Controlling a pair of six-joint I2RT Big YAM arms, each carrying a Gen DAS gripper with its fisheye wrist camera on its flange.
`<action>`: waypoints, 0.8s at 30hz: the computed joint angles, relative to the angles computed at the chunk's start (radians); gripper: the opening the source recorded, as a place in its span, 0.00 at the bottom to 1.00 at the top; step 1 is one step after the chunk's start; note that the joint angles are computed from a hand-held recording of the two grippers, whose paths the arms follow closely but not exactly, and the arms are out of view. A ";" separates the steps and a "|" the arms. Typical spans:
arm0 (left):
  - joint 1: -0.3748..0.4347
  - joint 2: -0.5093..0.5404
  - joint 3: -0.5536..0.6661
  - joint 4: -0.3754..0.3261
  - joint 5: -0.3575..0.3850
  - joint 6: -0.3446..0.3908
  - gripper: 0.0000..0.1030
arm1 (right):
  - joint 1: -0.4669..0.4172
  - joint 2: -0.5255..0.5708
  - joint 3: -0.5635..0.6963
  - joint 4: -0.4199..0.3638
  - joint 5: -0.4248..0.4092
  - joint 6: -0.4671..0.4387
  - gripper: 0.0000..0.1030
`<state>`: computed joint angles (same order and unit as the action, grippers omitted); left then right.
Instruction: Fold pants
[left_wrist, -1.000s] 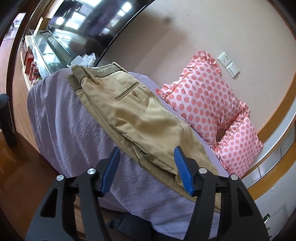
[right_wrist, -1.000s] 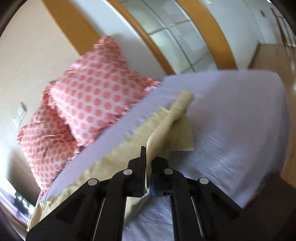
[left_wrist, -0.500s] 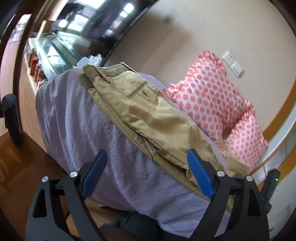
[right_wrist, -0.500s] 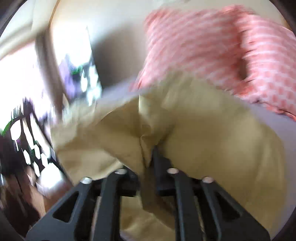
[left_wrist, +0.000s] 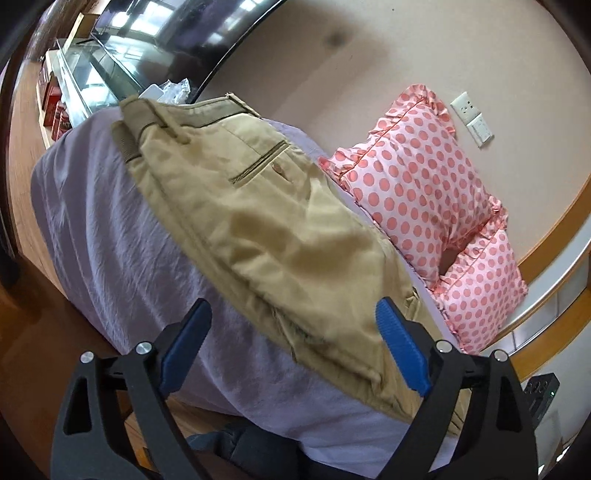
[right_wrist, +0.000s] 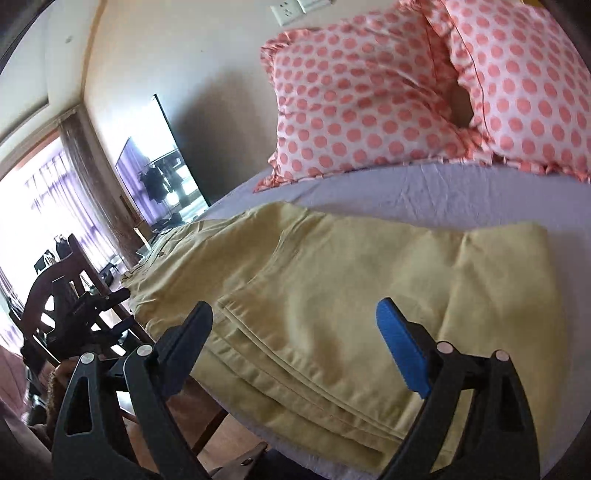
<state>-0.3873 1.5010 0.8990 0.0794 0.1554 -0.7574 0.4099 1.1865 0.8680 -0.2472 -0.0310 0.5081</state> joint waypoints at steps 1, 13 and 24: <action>0.002 0.006 0.013 -0.009 -0.002 0.002 0.87 | 0.001 0.005 0.002 0.002 -0.006 0.006 0.89; 0.078 0.026 0.127 -0.088 -0.041 -0.051 0.71 | -0.015 0.008 -0.028 0.044 -0.036 0.049 0.91; 0.001 0.043 0.321 -0.265 -0.231 0.197 0.06 | -0.074 -0.080 -0.120 0.104 -0.029 0.084 0.92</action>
<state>-0.3860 1.5441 1.2203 -0.1856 -0.0754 -0.5605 0.3364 1.1060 0.7482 -0.1431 -0.0604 0.5923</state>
